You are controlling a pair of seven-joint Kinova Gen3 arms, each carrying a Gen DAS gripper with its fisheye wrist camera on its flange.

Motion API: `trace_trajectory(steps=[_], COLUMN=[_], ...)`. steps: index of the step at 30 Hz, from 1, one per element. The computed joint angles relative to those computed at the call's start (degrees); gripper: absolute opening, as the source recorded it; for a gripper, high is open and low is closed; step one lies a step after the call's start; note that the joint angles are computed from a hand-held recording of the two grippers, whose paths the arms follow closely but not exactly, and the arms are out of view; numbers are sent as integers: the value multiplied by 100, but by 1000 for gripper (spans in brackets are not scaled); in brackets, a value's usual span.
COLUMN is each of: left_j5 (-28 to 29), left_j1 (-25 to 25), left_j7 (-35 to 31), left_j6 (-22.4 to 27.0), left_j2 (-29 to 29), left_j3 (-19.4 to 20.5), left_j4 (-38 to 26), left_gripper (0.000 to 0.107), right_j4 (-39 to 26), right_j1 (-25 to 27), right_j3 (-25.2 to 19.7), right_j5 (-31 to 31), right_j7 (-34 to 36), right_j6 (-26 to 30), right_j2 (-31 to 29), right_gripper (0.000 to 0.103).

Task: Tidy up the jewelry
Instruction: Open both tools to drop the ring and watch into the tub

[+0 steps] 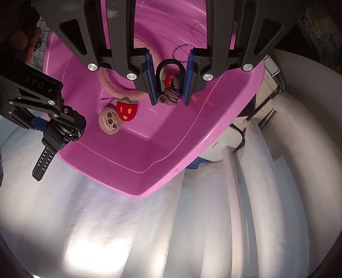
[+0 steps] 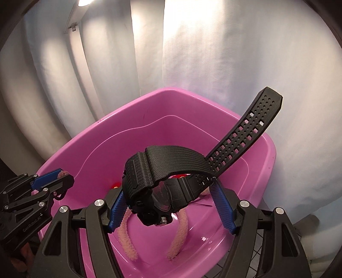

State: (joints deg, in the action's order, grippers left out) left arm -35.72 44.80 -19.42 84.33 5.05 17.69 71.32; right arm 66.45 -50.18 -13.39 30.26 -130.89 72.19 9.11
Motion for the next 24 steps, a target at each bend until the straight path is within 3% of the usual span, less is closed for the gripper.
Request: trace_trajectory(steps=[9, 11, 13, 14, 24], left_j5=[223, 254, 257, 231, 311], left_j1=[-96, -109, -121, -121, -197], left_j7=[-22, -7, 58, 110, 121], left_j6=[46, 70, 60, 36, 136], left_j2=[19, 22, -12, -41, -54], left_j3=[-46, -59, -68, -61, -25], left_j4=[-7, -8, 38, 76, 60], left_gripper=[29, 42, 69, 73, 80], right_j4=[-291, -410, -681, -729, -1159], right_j1=[60, 64, 87, 54, -193], right_j3=[167, 209, 266, 295, 532], right_j5=[-235, -304, -421, -412, -413], right_j7=[142, 170, 282, 342, 598], right_j6=[229, 373, 524, 565, 961], right_j2=[303, 370, 571, 601, 917], right_gripper=[69, 69, 70, 70, 71])
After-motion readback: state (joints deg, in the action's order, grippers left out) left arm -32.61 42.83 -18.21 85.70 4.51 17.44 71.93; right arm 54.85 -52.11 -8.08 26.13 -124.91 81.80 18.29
